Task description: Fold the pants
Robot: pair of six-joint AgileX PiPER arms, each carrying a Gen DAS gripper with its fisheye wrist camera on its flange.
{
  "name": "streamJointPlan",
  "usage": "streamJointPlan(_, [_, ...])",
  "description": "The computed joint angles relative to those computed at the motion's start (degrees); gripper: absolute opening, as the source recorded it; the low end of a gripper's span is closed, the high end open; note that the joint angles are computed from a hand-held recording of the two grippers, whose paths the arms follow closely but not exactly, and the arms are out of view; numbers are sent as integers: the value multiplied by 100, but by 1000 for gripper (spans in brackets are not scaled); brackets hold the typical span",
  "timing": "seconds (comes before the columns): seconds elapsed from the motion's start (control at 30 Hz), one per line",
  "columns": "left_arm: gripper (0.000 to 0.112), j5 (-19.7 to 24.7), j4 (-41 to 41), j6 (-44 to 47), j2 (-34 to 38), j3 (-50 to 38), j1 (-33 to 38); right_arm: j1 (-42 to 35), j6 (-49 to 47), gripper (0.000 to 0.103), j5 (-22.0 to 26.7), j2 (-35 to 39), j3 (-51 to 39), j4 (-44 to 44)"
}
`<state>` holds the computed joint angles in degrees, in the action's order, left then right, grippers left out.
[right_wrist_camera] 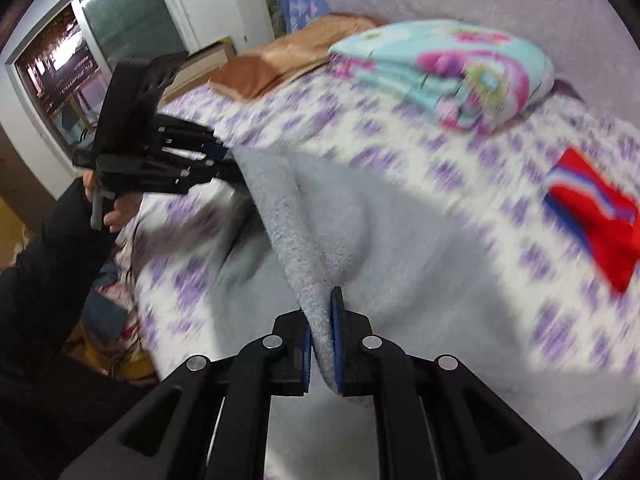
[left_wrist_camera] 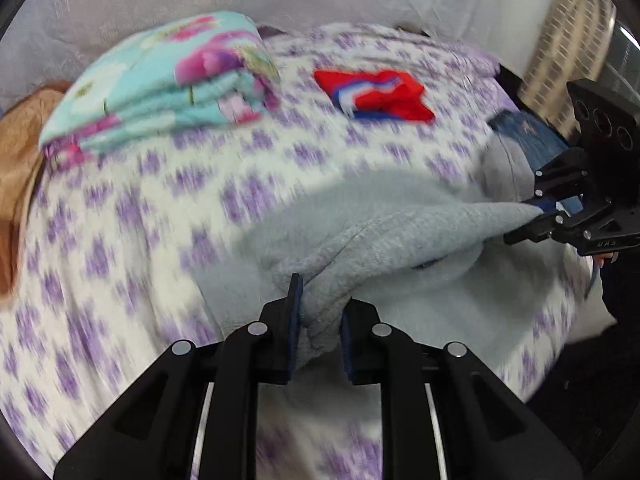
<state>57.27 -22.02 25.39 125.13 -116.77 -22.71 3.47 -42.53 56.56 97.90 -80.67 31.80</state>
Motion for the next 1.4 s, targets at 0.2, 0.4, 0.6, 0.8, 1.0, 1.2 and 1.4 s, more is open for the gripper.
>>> streamJointPlan(0.2, [16, -895, -785, 927, -738, 2076, 188, 742, 358, 10, -1169, -551, 1787, 19])
streamJointPlan(0.4, [20, -1263, -1137, 1648, -1078, 2871, 212, 1047, 670, 11, -2059, -324, 2419, 225])
streamJointPlan(0.6, [43, -1248, -2061, 2852, -2016, 3979, 527, 1105, 721, 11, -2388, -357, 2617, 363])
streamJointPlan(0.8, [52, -1594, -1558, 1326, -2623, 4020, 38, 1354, 1285, 11, -2659, -453, 2658, -223])
streamJointPlan(1.0, [26, -1256, -392, -2111, -1103, 2512, -729, 1629, 1997, 13, -3006, -721, 2907, -973])
streamJointPlan(1.2, [13, -2464, -694, -2769, -1383, 3821, -808, 1724, 2041, 27, -2511, -1356, 3049, -1170])
streamJointPlan(1.4, [13, -2520, 598, -3886, -1446, 3783, -1168, 1583, 2054, 8, -2140, -1197, 2306, -927])
